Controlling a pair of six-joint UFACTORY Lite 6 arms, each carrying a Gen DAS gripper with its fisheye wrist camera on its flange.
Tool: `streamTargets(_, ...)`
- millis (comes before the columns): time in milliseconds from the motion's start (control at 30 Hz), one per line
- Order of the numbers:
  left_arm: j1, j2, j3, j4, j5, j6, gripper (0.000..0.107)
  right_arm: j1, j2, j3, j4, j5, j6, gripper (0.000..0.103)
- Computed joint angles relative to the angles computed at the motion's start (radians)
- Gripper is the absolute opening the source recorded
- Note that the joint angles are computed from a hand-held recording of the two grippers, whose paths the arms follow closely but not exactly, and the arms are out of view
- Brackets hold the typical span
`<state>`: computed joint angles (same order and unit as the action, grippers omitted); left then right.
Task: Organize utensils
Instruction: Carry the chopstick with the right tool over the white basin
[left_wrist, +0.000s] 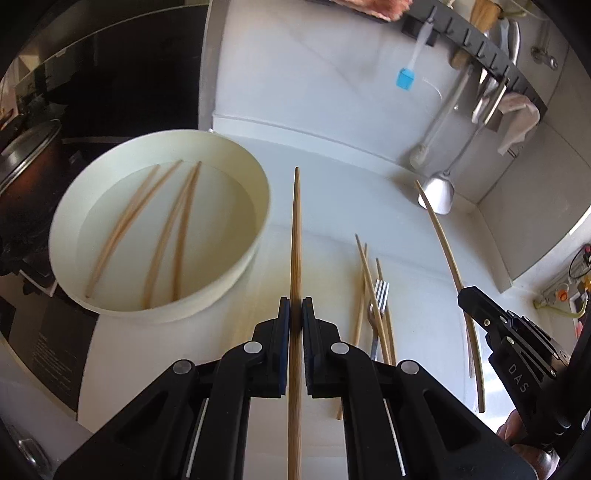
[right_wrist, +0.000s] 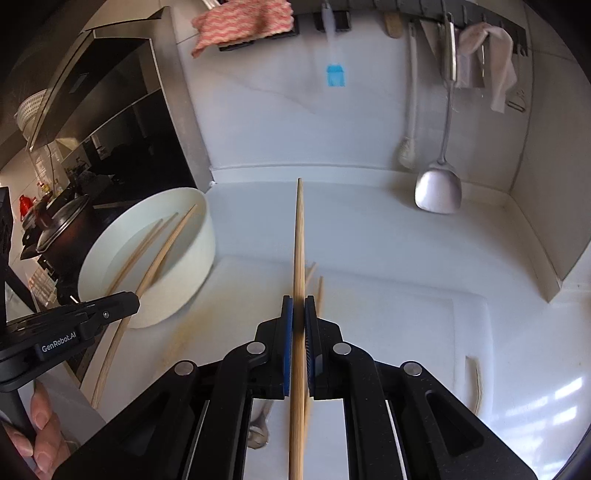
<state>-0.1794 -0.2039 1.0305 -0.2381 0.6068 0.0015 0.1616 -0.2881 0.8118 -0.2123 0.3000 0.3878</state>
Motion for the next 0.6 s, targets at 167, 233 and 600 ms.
streamTargets(167,0.228,0.087,0.147,-0.125,0.09,0.247,0.007,0.159,0.179,0.23,-0.21,0.049,0.278,0.006)
streamTargets(233,0.318,0.155,0.233,-0.167,0.128,0.356,0.007,0.226,0.275,0.334,-0.307,0.075,0.412,0.006)
streamTargets(600,0.572,0.665,0.763,-0.241,0.29,0.66,0.007,0.39,0.98,1.14,-0.173,0.251,0.413,0.006)
